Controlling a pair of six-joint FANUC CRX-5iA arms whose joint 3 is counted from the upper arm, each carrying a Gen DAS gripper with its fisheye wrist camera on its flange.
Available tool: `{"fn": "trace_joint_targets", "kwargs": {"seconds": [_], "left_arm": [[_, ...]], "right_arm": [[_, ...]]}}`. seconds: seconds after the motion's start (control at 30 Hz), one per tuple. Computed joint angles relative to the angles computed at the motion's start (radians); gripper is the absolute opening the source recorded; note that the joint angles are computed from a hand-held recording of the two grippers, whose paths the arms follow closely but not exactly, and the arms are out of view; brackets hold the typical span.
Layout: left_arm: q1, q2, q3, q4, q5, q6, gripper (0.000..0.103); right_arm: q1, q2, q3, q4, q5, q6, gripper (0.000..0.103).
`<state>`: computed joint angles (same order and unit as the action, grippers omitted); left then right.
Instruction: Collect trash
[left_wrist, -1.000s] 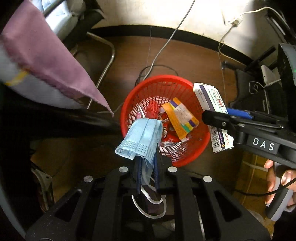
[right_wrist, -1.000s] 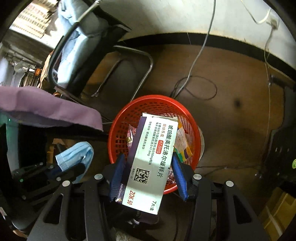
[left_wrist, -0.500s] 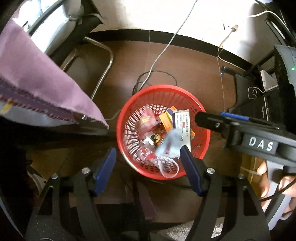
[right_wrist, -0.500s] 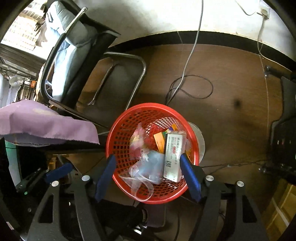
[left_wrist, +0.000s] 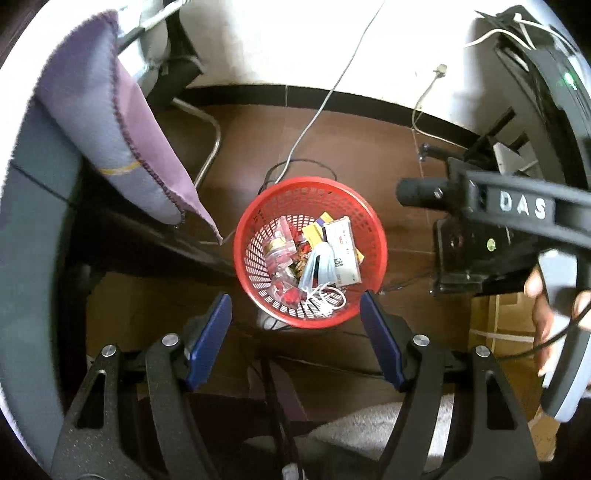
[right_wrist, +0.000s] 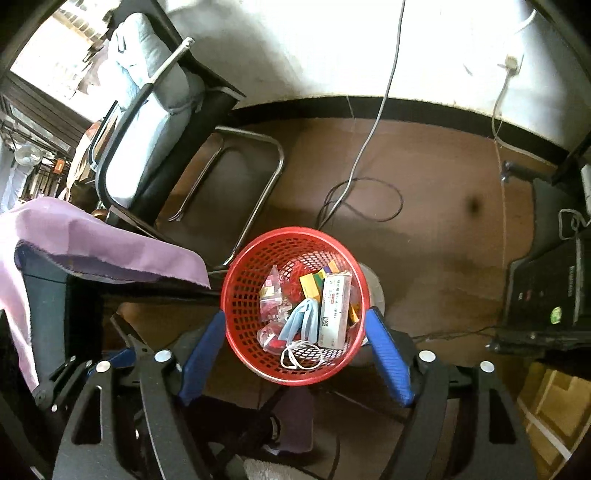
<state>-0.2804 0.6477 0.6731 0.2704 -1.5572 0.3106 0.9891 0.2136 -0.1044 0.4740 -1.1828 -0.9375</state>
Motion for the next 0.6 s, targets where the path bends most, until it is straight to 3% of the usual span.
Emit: {"fn": "trace_joint_targets", "kwargs": {"seconds": [0.23,0.47,0.6], "left_arm": [[0.060,-0.091,-0.102,0.103,0.057,-0.089,0.072],[0.127,-0.131,-0.119,0.210,0.075,-0.094,0.082],[0.153,-0.135,-0.108,0.243,0.075,-0.077,0.085]], "right_arm": [[0.003,0.085,0.223,-0.038,-0.205,0.174,0.089],[0.002,0.205,0.476,-0.068,-0.440,0.323,0.096],[0.005,0.264,0.590,-0.092,-0.512,0.365,0.097]]}}
